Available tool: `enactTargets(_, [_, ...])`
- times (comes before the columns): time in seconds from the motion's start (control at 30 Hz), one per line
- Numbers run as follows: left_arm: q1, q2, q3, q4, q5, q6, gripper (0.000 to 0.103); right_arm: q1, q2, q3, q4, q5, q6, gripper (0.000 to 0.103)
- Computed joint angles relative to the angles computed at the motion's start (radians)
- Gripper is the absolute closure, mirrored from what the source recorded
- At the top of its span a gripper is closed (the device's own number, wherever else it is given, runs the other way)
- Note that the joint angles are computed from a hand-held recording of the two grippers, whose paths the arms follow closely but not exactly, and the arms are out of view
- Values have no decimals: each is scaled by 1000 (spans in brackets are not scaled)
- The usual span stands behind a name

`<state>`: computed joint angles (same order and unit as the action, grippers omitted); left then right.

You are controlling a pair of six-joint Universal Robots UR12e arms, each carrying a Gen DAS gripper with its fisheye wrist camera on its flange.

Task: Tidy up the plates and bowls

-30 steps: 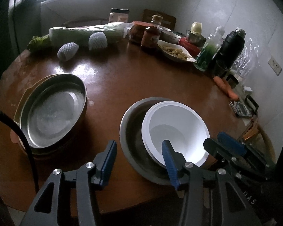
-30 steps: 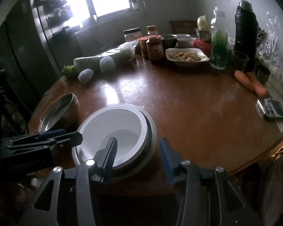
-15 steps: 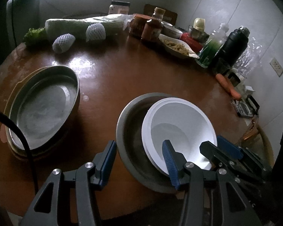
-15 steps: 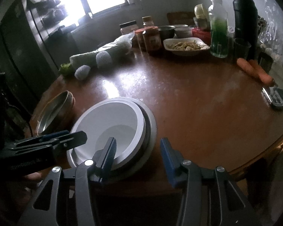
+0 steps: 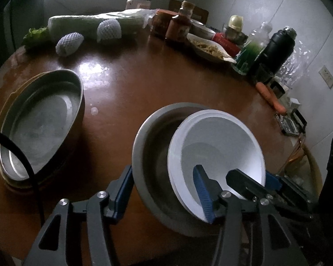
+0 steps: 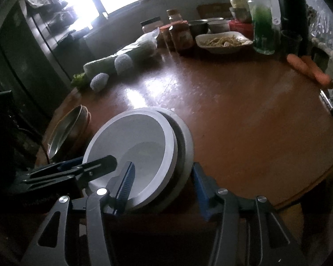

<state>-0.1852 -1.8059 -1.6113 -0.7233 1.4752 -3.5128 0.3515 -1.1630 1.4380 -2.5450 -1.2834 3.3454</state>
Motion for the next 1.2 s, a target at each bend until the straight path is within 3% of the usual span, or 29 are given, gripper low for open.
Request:
enactTargets(0.5, [18, -18, -8, 27, -76, -16, 51, -13, 15, 8, -18, 59, 19, 49])
enactTargets(0.6, [17, -19, -8, 34, -90, -12, 53, -13, 11, 18, -40, 60, 11, 55])
enactTargets(1.2, [-8, -55, 40, 26, -78, 23, 53, -33, 3, 38, -80, 50, 32, 59])
